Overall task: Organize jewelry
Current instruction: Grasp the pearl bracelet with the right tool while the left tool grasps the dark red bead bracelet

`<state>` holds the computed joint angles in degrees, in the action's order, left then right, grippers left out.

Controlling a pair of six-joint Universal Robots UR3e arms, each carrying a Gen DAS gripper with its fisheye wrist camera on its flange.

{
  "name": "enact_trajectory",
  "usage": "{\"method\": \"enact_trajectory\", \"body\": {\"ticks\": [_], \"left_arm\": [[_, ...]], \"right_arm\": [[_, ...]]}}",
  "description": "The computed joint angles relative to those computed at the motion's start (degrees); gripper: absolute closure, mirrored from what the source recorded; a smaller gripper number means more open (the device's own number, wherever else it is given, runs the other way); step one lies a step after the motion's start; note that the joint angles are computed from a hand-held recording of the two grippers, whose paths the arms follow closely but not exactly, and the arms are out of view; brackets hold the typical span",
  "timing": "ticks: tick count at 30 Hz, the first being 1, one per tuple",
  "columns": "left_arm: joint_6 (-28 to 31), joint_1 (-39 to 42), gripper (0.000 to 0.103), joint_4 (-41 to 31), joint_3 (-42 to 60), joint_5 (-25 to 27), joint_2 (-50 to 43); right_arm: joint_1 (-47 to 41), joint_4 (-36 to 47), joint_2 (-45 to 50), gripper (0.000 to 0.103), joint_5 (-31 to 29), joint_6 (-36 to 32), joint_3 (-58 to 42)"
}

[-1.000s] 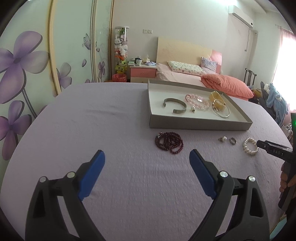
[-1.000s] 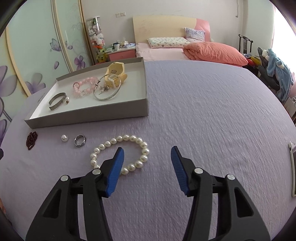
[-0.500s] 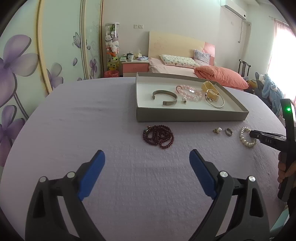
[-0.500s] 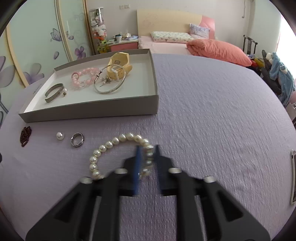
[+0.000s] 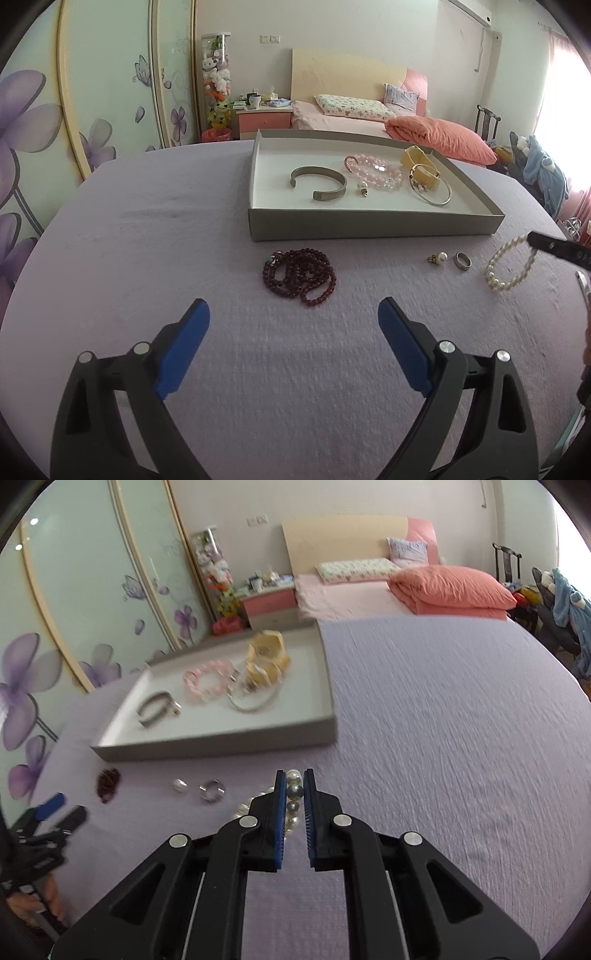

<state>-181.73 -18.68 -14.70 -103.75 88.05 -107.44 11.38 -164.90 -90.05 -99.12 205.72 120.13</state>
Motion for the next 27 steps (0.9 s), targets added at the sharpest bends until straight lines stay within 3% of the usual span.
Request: {"method": "enact_trajectory", "body": {"ticks": [16,22,27], "left_arm": [[-2.5,-2.9,0.012,-9.3,16.8,4.0,-11.5],[-3.0,-3.7,0.035,-14.8,22.6,4.9,-14.6],[-2.1,-4.2,0.086,-13.8,22.0,5.3,-14.1]], "right_arm": [[0.5,-0.7,-1.2,0.094,0.9,-1.3,-1.9],[0.0,-0.6,-1.4,0.094,1.6,-2.0,-1.7],[0.5,-0.8,-0.8,0.094,1.6,-1.7,-2.0]]}}
